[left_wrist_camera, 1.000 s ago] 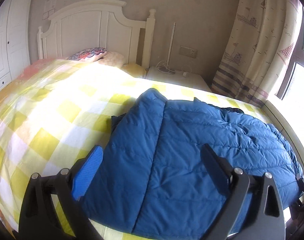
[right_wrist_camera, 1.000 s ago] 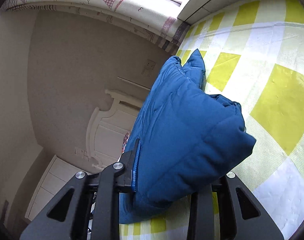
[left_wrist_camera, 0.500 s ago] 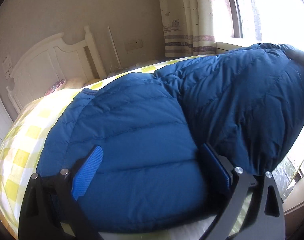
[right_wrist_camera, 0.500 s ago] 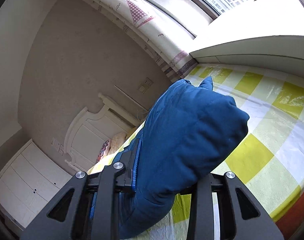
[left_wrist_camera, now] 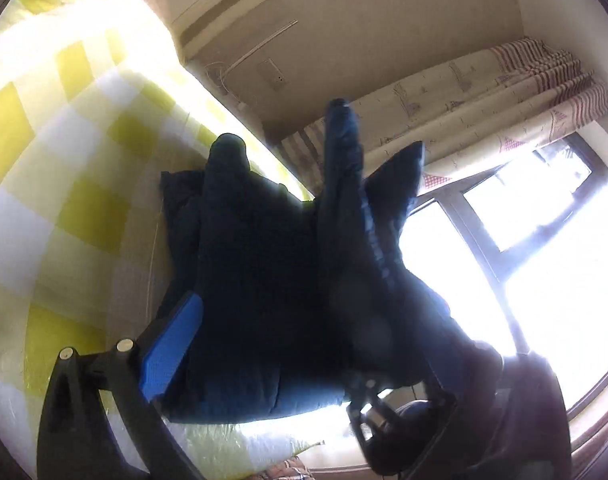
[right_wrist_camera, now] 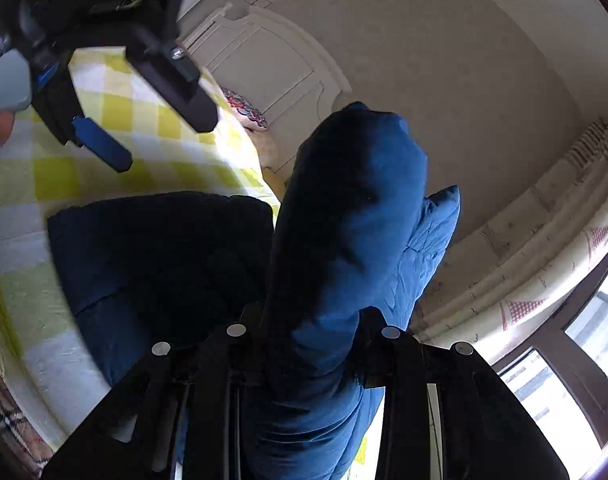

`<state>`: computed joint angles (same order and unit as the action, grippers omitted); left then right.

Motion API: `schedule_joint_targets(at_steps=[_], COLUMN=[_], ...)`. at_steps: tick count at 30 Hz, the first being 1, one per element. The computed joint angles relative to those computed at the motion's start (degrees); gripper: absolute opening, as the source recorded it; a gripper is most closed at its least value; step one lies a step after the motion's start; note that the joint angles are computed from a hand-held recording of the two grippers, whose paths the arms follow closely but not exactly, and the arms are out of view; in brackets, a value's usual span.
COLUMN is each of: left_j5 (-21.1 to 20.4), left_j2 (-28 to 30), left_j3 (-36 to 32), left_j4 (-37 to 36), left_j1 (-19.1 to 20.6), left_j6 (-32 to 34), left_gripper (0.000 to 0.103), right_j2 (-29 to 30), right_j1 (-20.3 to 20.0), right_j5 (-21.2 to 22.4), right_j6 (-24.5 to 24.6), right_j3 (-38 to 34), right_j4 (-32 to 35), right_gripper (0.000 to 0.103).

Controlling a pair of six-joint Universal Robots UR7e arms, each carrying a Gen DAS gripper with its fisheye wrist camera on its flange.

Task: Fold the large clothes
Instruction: 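Lift the jacket edge with both tools and fold it over onto itself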

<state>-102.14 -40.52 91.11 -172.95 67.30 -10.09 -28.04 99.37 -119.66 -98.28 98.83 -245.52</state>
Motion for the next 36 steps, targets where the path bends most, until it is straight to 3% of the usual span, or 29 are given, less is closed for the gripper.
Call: schedule_joint_targets(at_steps=[2, 3, 6, 8, 11, 15, 18, 23, 24, 26, 27, 28, 30, 33, 35, 36], left_j5=[-4.2, -5.2, -6.0, -5.8, -2.8, 4.7, 6.9, 15.8, 16.5, 18.2, 18.1, 17.9, 17.9, 19.8, 20.5, 20.8], left_j2=[0.8, 1.1, 2.5, 3.8, 6.9, 11.3, 14.4, 20.9, 22.2, 22.4, 21.6, 19.9, 18.2, 17.1, 17.3, 16.7], left_j3=[-2.0, -2.8, -5.3, -7.8, -13.7, -23.6, -31.8, -45.1, -47.5, -47.5, -46.0, -42.5, -39.1, -36.2, -36.3, -35.4], left_j4=[2.7, 4.1, 7.6, 10.3, 15.9, 25.1, 33.9, 47.1, 49.3, 48.3, 46.5, 43.6, 40.1, 37.1, 36.7, 36.3], left_j1=[1.9, 2.6, 2.8, 2.3, 0.6, -1.8, -3.4, -5.7, -5.7, -5.8, -5.7, -5.6, -5.6, -6.3, -6.8, -7.0], left_j6=[-1.7, -2.6, -2.5, -1.2, 1.2, 2.5, 6.0, 8.7, 8.5, 10.9, 12.0, 12.6, 13.6, 14.9, 14.7, 14.8], left_gripper=[0.1, 0.1, 0.1, 0.1, 0.101, 0.101, 0.101, 0.1, 0.097, 0.06, 0.052, 0.037, 0.03, 0.028, 0.026, 0.026], right_j2=[5.1, 6.7, 3.7, 3.2, 2.9, 2.9, 3.9, 3.4, 3.2, 2.1, 1.4, 0.6, -2.0, -8.2, -12.5, -14.4], right_j1=[-1.9, -2.7, -3.2, -3.3, -3.5, -3.5, -2.9, -3.4, -3.8, -4.3, -4.5, -5.0, -6.9, -11.1, -13.7, -14.7], right_j5=[1.4, 3.7, 4.1, 5.1, 5.6, 5.9, 5.8, 9.6, 10.5, 12.6, 14.2, 16.1, 20.0, 21.3, 19.7, 18.2], right_j6=[-8.4, -9.1, -0.7, -1.4, -1.9, -0.9, -0.9, 2.5, 3.0, 3.6, 4.7, 6.0, 11.8, 25.9, 35.7, 40.0], right_j3=[-1.4, -2.0, 0.8, 1.1, 1.6, 1.1, 0.6, 2.5, 3.1, 5.4, 8.2, 10.4, 16.0, 23.1, 25.5, 25.7], right_j4=[-2.5, -4.8, -2.0, -2.2, -2.6, -2.6, -3.1, -4.7, -5.1, -5.6, -6.8, -8.7, -12.7, -12.1, -7.9, -4.9], right_gripper=[0.036, 0.036, 0.036, 0.036, 0.035, 0.035, 0.035, 0.036, 0.037, 0.046, 0.051, 0.063, 0.09, 0.091, 0.085, 0.075])
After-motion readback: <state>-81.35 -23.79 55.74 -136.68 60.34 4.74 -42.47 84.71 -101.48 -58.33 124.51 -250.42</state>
